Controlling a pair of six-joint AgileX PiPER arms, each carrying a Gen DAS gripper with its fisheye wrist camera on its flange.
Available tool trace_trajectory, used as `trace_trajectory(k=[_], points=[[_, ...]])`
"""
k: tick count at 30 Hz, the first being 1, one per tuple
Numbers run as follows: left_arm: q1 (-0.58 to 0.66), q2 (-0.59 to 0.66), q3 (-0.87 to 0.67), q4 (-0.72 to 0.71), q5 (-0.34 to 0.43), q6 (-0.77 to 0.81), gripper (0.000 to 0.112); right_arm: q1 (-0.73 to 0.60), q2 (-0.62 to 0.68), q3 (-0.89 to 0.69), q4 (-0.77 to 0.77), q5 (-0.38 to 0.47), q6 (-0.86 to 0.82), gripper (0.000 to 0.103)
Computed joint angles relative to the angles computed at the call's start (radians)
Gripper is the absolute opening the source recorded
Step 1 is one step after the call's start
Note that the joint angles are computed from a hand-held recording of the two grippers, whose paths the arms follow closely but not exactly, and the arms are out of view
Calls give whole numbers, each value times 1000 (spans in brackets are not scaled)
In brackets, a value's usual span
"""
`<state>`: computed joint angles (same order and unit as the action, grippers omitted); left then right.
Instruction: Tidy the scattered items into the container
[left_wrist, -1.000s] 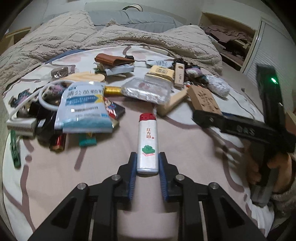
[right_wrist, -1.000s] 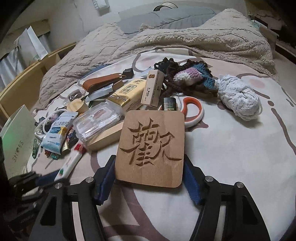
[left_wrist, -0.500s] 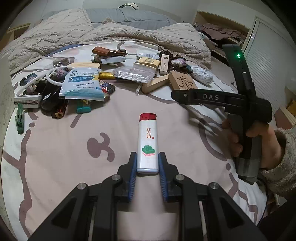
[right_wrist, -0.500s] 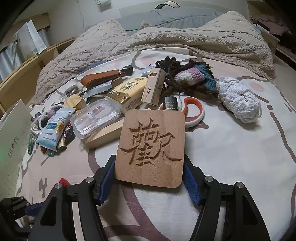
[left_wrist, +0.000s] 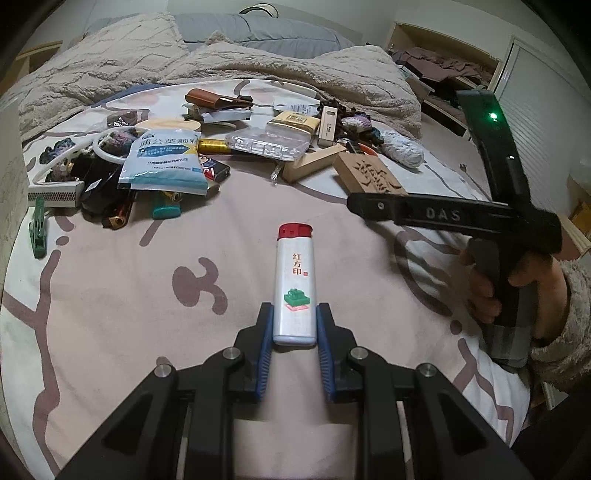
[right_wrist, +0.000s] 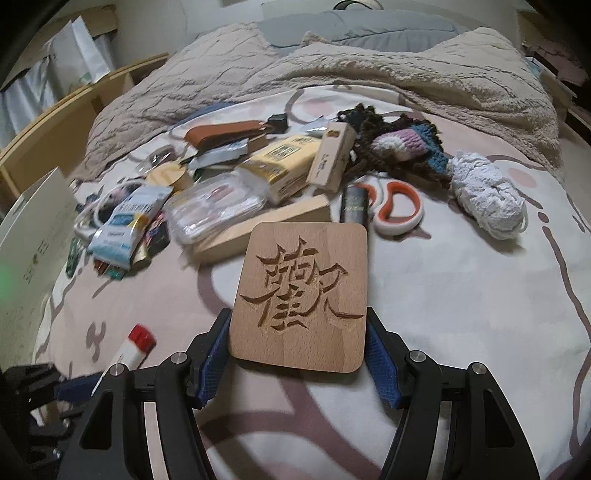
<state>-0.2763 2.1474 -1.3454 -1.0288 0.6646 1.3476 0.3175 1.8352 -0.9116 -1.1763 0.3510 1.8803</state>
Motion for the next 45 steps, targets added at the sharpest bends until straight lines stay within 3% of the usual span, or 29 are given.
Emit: trace_trajectory(k=[11, 16, 25, 29, 35, 41, 45], points=[[12, -32, 54, -11, -10, 29, 23, 31, -61, 45, 162, -127, -232, 68], [17, -52, 82, -3, -20, 46, 23, 43, -97, 64, 402, -147, -524, 68], [17, -88, 134, 5, -50, 79, 23, 89, -112, 64, 584, -88, -778, 68], [11, -99, 144, 16, -66, 82, 23, 117, -107, 56, 498, -48, -705, 68], [-3, -125, 181, 14, -122, 109, 23, 127, -110, 80, 368, -60, -573, 68], [-14, -143, 203, 18, -167, 119, 26, 176, -102, 70, 267, 52, -496, 77], [-19, -154, 212, 36, -190, 114, 32, 163, -121, 92, 281, 70, -493, 80]])
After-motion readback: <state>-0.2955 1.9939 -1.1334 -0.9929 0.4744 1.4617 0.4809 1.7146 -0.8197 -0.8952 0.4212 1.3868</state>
